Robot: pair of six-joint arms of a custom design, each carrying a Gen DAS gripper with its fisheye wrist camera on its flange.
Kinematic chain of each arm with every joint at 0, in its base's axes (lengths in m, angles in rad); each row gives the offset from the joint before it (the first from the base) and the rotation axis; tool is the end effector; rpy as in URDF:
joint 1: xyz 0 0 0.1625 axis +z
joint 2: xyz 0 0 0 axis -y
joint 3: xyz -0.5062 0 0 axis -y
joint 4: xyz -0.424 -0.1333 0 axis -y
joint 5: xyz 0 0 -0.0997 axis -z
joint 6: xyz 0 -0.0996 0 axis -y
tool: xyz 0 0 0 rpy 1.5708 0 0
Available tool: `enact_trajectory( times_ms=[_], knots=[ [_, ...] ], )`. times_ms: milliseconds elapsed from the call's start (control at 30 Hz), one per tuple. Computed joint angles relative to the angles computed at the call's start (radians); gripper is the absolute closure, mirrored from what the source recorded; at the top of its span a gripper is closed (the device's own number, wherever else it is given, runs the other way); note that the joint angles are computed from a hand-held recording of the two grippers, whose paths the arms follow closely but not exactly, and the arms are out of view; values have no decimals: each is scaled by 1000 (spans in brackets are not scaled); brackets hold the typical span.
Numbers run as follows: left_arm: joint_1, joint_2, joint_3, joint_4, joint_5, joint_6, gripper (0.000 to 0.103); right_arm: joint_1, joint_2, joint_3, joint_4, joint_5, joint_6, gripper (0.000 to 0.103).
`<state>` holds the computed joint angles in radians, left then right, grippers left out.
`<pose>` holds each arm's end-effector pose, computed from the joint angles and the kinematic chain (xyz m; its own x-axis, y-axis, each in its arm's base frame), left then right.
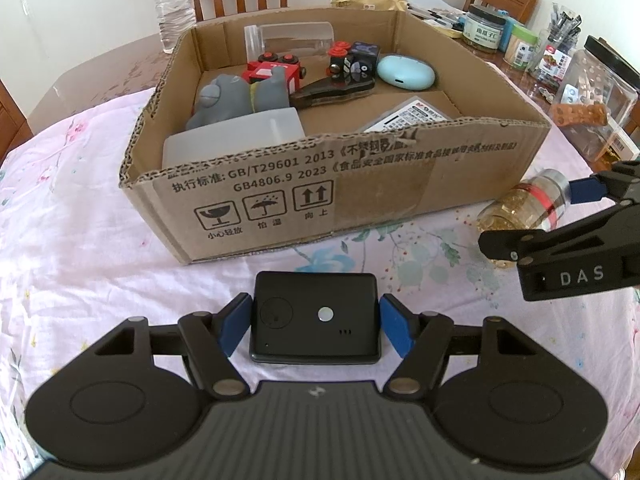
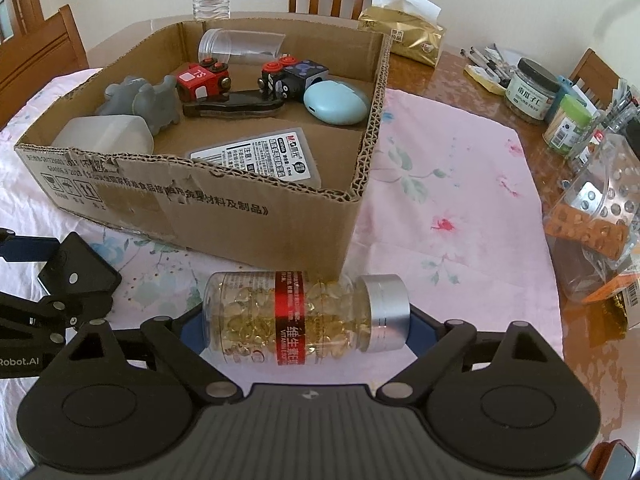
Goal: Organize rigid objects
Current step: 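Lift the capsule bottle and black square pad off the cloth, then carry the capsule bottle and square pad into the box and open both grippers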
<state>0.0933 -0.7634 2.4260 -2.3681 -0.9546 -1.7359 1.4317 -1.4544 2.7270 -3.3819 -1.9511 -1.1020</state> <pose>-0.3104 -0.2207 -0.0383 -0.6963 -0.1999 -0.6893 0.2510 0.8320 -0.4948 0.0515 -0.3267 0.2317 -0.5097 -0.6151 0.6015 -0.7430 0.6672 0.0526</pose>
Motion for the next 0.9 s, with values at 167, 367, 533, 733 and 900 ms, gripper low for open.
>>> enact_trajectory(
  times_ms=[167,367,533,733,900],
  knots=[
    [4,-2,1,-7,-2,21,34,8,-3,-2,13,-11,-1,7],
    [19,-13,6,-33,-10,67,34,15,-22,-6,51,-11,-4,7],
    [22,-26,16,-67,-26,99,34,18,-62,-21,128,-4,-9,7],
    [15,-56,17,-51,-37,132,34,32,-125,-55,256,-4,-17,7],
    [0,-102,9,-18,-48,162,34,56,-195,-96,400,2,-17,7]
  ],
)
